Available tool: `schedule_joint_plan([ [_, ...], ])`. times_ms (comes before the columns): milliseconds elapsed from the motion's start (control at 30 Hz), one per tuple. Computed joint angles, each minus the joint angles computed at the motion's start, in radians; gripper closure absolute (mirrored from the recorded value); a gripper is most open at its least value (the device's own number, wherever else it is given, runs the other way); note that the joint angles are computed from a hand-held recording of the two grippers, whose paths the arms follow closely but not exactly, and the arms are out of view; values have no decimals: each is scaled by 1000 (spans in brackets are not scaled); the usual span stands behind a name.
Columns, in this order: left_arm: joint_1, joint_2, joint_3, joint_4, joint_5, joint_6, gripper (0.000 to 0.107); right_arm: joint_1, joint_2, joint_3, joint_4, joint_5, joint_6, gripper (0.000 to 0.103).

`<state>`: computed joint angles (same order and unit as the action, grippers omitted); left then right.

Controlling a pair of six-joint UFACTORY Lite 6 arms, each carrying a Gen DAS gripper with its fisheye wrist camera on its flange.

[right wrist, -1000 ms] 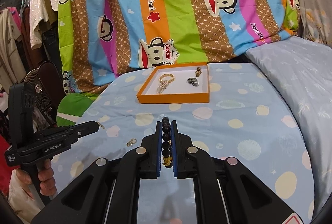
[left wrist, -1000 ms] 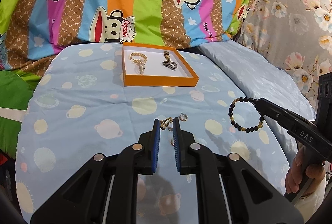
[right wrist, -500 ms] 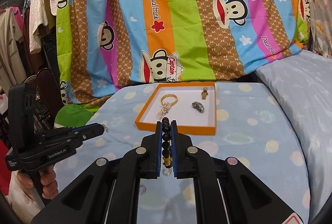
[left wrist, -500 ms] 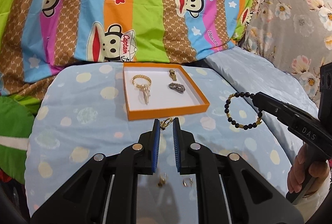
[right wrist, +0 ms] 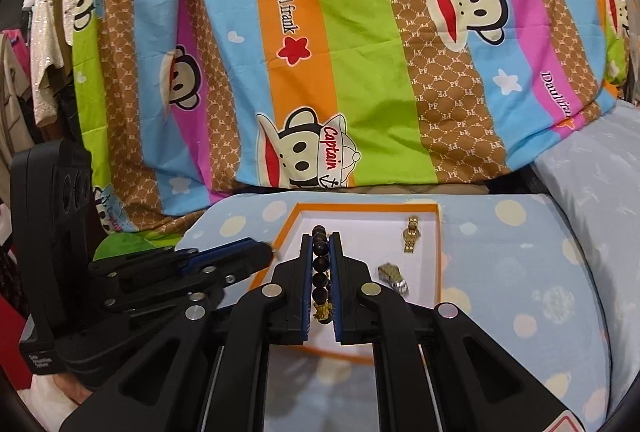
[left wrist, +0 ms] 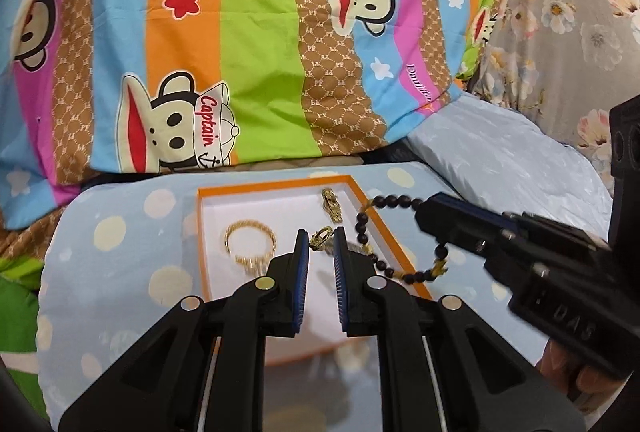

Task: Organize jewelry
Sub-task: 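Carry the charm and bead bracelet toward the orange box with both grippers, then open the left gripper over the box while the right gripper releases the bead bracelet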

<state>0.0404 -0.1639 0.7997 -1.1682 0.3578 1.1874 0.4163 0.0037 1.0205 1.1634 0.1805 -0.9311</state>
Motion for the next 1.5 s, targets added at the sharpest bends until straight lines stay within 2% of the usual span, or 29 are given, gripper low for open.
schedule_joint_plan([
  [167,-19,299,237,-13,-42,-11,95,-53,267,224,83,52,-60,96],
  [333,-22,539,461,97,-40,-138,95,-100,534,477,-33,134,93,96],
  [400,-27,626,545,191,-44,-237,95,-112,631,575,-98,156,172,95],
  [700,-23,817,720,373,-18,-440,94,-125,850,818,-318,237,412,95],
  [767,-23,836,735,393,-15,-468,94,-125,876,852,-350,250,452,91],
  [800,-22,843,742,394,-15,-472,93,-126,878,857,-359,247,465,89],
  [867,-24,842,734,416,-43,-504,81,-125,868,846,-367,228,472,87],
  [900,-25,839,729,424,-57,-517,72,-125,858,832,-368,213,473,85],
  [933,-22,832,718,409,-71,-509,69,-125,845,814,-362,198,469,84],
  [1033,-11,807,694,352,-87,-461,69,-129,777,721,-279,137,383,81],
  [1267,-29,635,539,412,-183,-493,69,-134,533,447,66,59,25,80],
  [1400,-34,518,448,453,-203,-534,69,-113,402,328,90,20,-18,76],
  [1500,-35,439,397,480,-192,-566,69,-96,330,267,39,-3,22,76],
])
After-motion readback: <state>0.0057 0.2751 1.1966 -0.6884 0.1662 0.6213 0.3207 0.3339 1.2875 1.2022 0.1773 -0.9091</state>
